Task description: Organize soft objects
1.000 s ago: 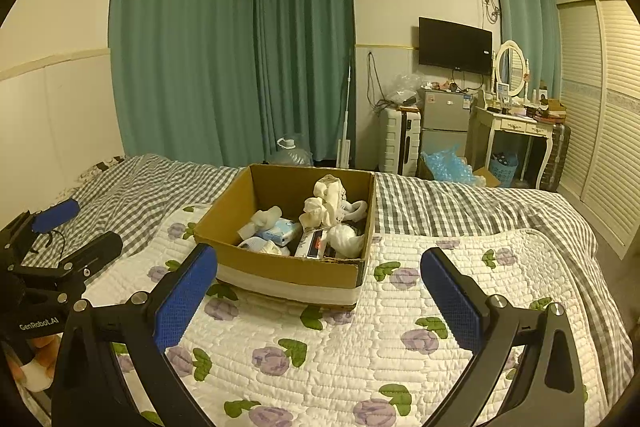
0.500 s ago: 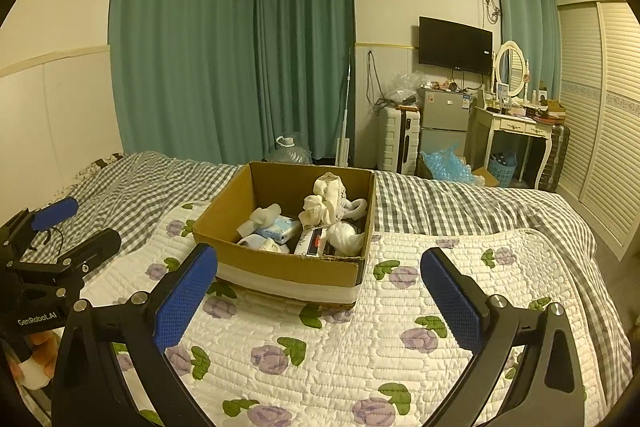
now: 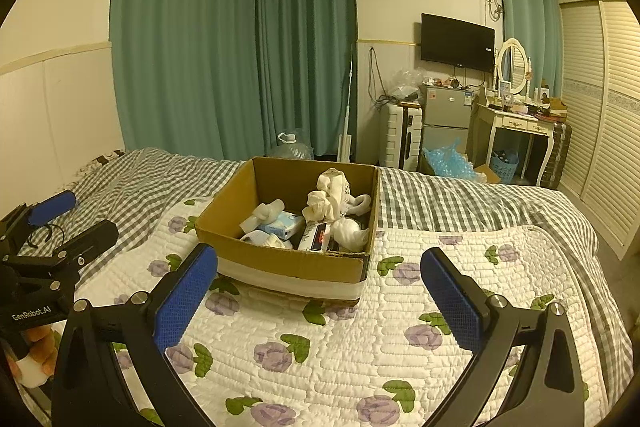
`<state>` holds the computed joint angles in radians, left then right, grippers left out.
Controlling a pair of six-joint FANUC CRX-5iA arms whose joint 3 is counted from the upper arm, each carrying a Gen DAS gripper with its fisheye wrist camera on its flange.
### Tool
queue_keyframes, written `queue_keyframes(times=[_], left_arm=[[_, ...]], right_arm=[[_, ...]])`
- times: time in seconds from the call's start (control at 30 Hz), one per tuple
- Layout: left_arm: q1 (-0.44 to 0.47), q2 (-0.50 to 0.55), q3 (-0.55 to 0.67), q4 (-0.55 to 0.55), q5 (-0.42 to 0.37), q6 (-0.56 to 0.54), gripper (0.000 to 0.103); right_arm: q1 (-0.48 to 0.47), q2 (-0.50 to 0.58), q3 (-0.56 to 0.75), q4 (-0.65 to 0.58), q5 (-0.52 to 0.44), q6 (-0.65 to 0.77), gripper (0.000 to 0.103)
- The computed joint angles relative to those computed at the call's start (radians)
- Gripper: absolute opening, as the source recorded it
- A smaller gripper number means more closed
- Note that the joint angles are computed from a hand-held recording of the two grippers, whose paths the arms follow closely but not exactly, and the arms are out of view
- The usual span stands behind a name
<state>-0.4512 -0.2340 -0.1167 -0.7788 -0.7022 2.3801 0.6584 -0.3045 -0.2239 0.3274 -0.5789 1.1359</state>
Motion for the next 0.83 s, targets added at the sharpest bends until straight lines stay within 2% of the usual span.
queue_keyframes(times=[0.83], left_arm=[[0.006, 0.002, 0.0, 0.012, 0.001, -0.025, 0.099]], right_arm=[[0.005, 0.002, 0.007, -0.013, -0.018, 0.003, 0.102]])
